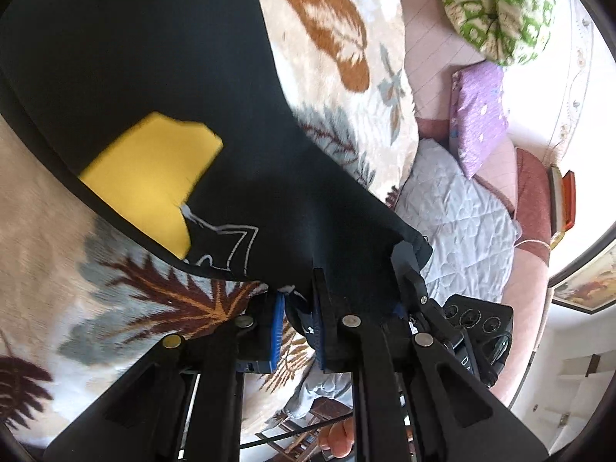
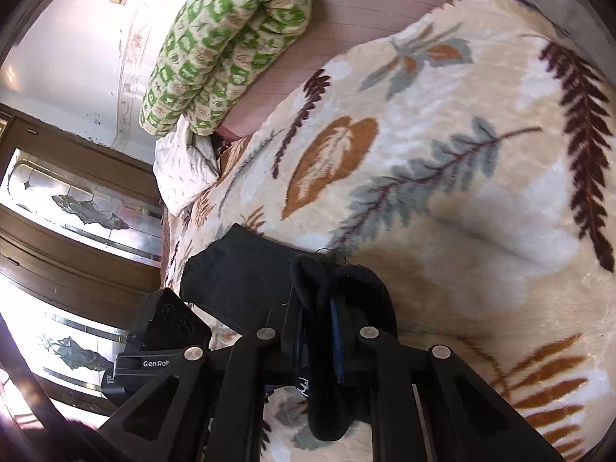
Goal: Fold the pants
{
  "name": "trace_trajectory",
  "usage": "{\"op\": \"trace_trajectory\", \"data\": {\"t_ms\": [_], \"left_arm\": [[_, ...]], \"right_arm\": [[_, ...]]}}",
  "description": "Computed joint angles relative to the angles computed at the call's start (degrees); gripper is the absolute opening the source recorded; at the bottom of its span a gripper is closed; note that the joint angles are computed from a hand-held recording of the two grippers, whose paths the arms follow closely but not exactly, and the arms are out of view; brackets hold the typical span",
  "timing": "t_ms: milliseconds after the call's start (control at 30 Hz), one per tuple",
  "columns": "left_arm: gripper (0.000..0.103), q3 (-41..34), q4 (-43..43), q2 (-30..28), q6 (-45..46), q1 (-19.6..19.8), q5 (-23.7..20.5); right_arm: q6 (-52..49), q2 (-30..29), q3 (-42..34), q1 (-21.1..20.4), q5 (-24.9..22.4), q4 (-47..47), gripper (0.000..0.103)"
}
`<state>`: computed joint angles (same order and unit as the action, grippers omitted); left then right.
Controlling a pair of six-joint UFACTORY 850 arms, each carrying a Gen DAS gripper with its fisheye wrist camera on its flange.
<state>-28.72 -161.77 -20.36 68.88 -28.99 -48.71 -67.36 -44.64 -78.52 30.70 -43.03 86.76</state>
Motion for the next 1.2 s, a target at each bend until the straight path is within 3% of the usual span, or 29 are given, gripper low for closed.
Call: {"op": "trace_trajectory", "data": {"t_ms": [467,633,833,1033,1200], "left_arm": [[0.011,9.9,1.5,6.6,0.8,9.2,-5.5],[0.011,14.8,2.7,8.3,1.8,14.8,-8.4],[0.011,18.8,7.2,6.4,2.2,24.0,-13.1],[0.011,19.6,13.5,5.8,4.1,31.4,-11.7],[0.011,18.0,21.4,5.8,4.6,35.2,-8.6]], "right_arm": [[8.2,-3.5,-9.3,8.6,2.0,-3.8,0.011],[13.8,-7.8,-16.0,11.9,2.0,-7.5,0.012],[21.7,-14.9,-26.0,15.5,1.3,-11.3,0.016],[31.9,-21.7,-35.7,18.4,1.5,-17.9,0.017],[40.5,-22.7,-38.8,20.3,4.1,-28.4,0.023]]}}
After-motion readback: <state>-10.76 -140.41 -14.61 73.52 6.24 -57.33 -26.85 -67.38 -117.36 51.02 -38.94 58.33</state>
